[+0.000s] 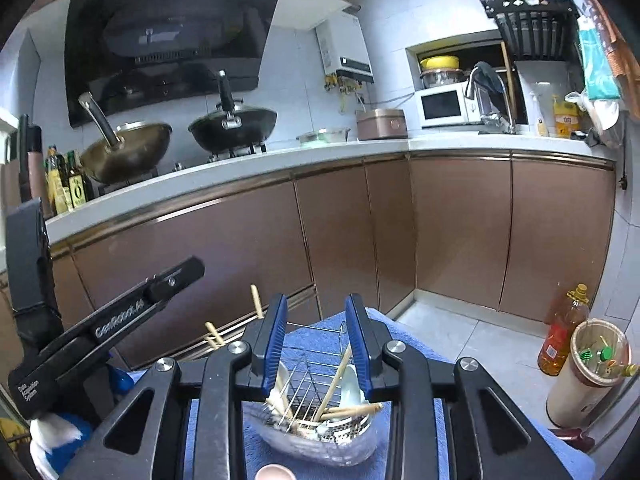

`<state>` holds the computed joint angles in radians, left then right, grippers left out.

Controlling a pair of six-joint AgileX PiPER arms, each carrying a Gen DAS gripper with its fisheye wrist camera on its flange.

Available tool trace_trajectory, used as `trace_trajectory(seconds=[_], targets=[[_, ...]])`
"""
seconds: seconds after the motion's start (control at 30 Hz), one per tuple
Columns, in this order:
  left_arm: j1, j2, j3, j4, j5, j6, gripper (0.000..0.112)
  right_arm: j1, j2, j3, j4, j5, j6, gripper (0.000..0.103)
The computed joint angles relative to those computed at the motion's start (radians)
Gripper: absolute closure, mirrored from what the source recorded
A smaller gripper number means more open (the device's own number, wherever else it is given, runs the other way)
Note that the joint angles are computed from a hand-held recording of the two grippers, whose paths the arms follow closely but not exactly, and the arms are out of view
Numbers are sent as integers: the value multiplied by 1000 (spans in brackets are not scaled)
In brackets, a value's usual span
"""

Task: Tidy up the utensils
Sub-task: 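Release the chopstick into the holder with the left tool while the right tool releases its chopstick, then move both open tools back toward the last chopstick and the white spoon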

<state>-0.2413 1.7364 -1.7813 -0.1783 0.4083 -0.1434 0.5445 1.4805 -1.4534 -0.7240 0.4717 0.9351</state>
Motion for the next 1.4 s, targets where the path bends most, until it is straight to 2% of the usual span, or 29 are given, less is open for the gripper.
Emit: trace_trajectory(seconds=[0.1,0.2,0.33,0.47,0.6,0.83,0.97,1.27,1.4], targets=[[-28,-105,88,172,43,-84,73,40,-93,67,-20,15,33,74],[-58,-216,203,275,67,-146,66,97,-173,129,-59,53,85,67],[-76,-368,359,321,85,-180,63,209,-256,197,-120,177,156,61],[-33,-482,451,282,125,-145,58,290,-317,260,-129,273,211,59],[106,-570,501,60,204,66,58,345,-370,318,-128,332,261,59],[367,-660,548,-159,383,293,58,358,-417,387,-58,294,278,59],[475,-697,593,-235,448,369,58,387,-411,411,-42,297,293,59],[428,-736,728,-122,426,288,58,435,-388,444,4,317,261,55],[358,-705,739,-29,406,201,58,364,-404,464,80,273,182,55]])
